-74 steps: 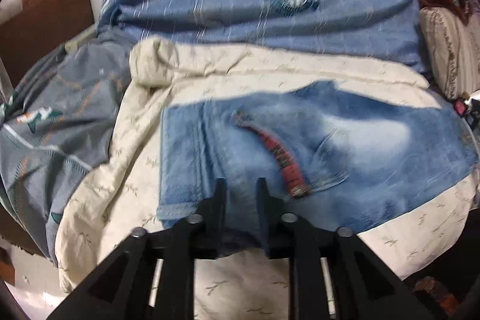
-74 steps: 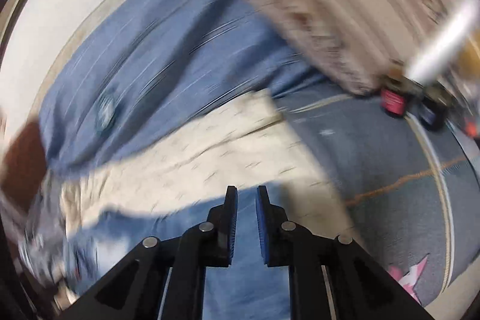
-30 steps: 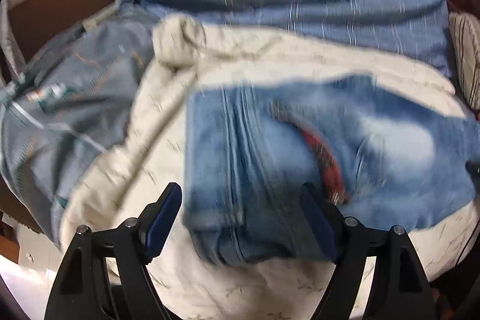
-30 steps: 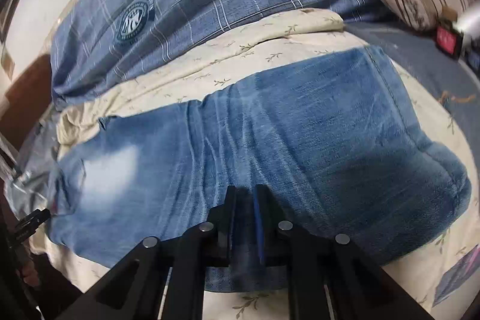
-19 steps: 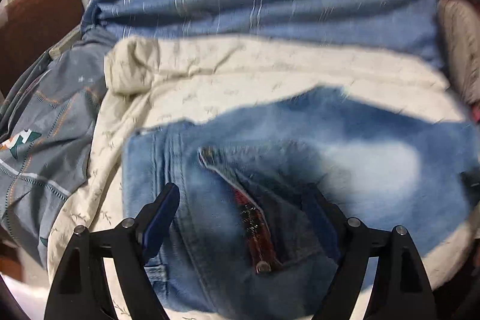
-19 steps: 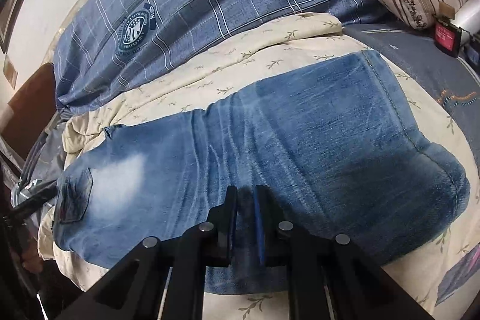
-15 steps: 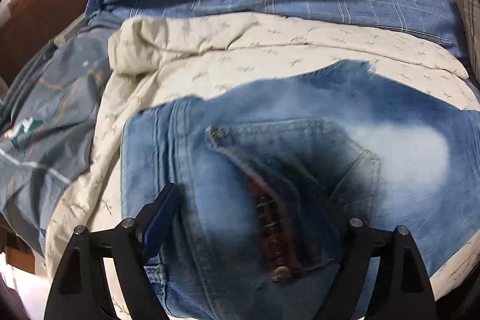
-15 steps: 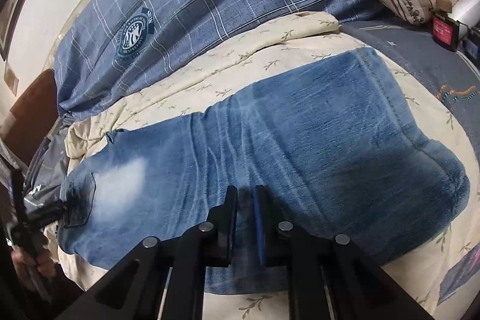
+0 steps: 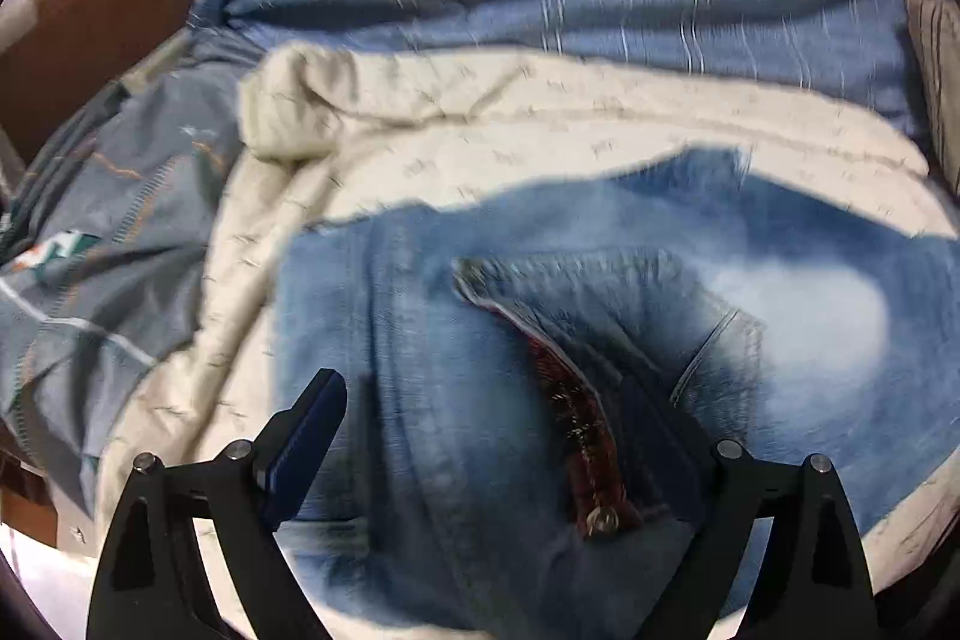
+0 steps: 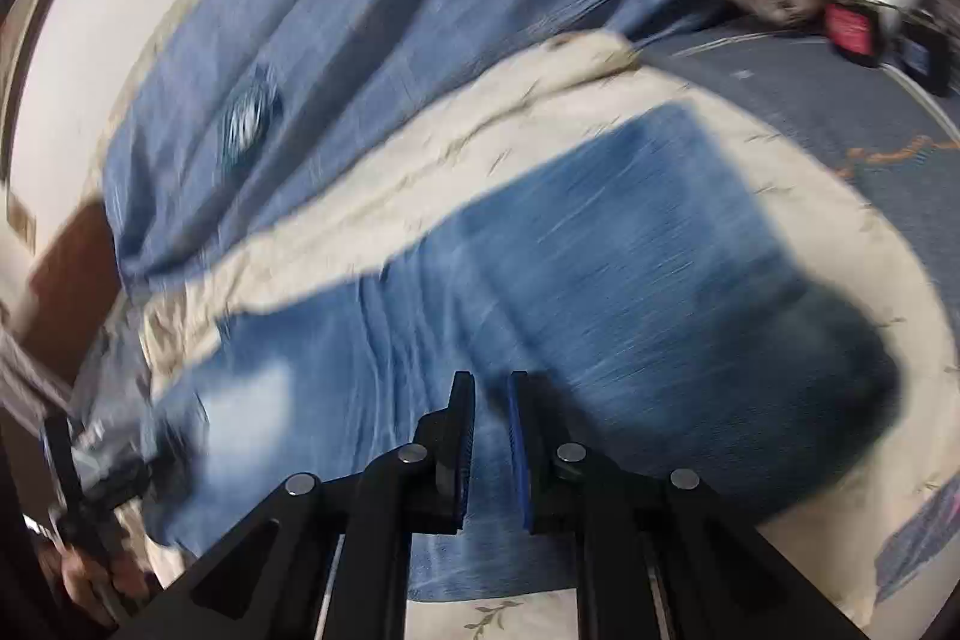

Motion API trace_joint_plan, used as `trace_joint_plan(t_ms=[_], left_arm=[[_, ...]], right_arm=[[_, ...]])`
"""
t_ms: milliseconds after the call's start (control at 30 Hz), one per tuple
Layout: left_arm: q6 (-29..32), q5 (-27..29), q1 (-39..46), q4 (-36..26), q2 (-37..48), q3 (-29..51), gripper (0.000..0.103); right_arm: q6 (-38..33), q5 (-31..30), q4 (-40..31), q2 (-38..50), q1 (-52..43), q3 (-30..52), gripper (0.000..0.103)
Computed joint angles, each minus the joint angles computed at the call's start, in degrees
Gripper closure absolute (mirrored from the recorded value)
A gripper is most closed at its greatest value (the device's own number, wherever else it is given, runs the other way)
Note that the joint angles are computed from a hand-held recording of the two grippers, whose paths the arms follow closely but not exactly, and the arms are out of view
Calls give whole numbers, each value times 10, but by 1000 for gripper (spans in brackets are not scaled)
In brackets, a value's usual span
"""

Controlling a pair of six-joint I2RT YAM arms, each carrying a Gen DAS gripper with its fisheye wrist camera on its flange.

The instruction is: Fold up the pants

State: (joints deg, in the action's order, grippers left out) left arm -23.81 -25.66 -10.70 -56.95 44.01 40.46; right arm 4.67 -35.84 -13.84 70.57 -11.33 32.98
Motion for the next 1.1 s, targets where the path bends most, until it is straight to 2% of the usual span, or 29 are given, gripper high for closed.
trace_joint_plan(t_ms=[133,200,367,433,500,633,667,700,733,767,800,867,933,1033,1100], left_arm=[[-16,-63,-39,-60,-54,21,10],[-9,-73,-30,-73,-59,13,10],[51,-18,79,-26,-34,-55,9],[45,5,101,-32,-54,-57,9],[44,5,90,-50,-55,-37,9],[-13,-39,2,-97,-78,7,9],[-33,-51,-27,-109,-80,18,9],[-59,-67,-63,-122,-78,28,9],[-98,-87,-114,-140,-67,41,9],[-119,-95,-145,-145,-57,46,9],[-150,-106,-184,-156,-46,52,9],[-164,-112,-226,-138,-25,48,9],[-189,-116,-269,-132,-1,46,9],[-212,-103,-302,-117,31,34,9],[-225,-93,-316,-115,38,32,9]], right_arm=[[0,-19,5,-29,-72,-10,90],[-15,-31,-10,-13,-97,-2,90],[-53,-21,-62,65,-109,36,90],[-67,-35,-74,61,-124,38,90],[-76,-69,-87,58,-154,40,90],[-125,-193,-159,76,-254,60,88],[-147,-225,-185,79,-276,63,80],[-176,-247,-221,85,-294,70,58],[-226,-262,-280,100,-315,83,42],[-237,-271,-305,99,-324,85,26],[-256,-282,-326,99,-341,83,26],[-285,-277,-360,101,-354,88,26],[-277,-254,-357,96,-348,88,26],[-265,-263,-346,119,-337,85,26],[-223,-249,-304,114,-313,72,28]])
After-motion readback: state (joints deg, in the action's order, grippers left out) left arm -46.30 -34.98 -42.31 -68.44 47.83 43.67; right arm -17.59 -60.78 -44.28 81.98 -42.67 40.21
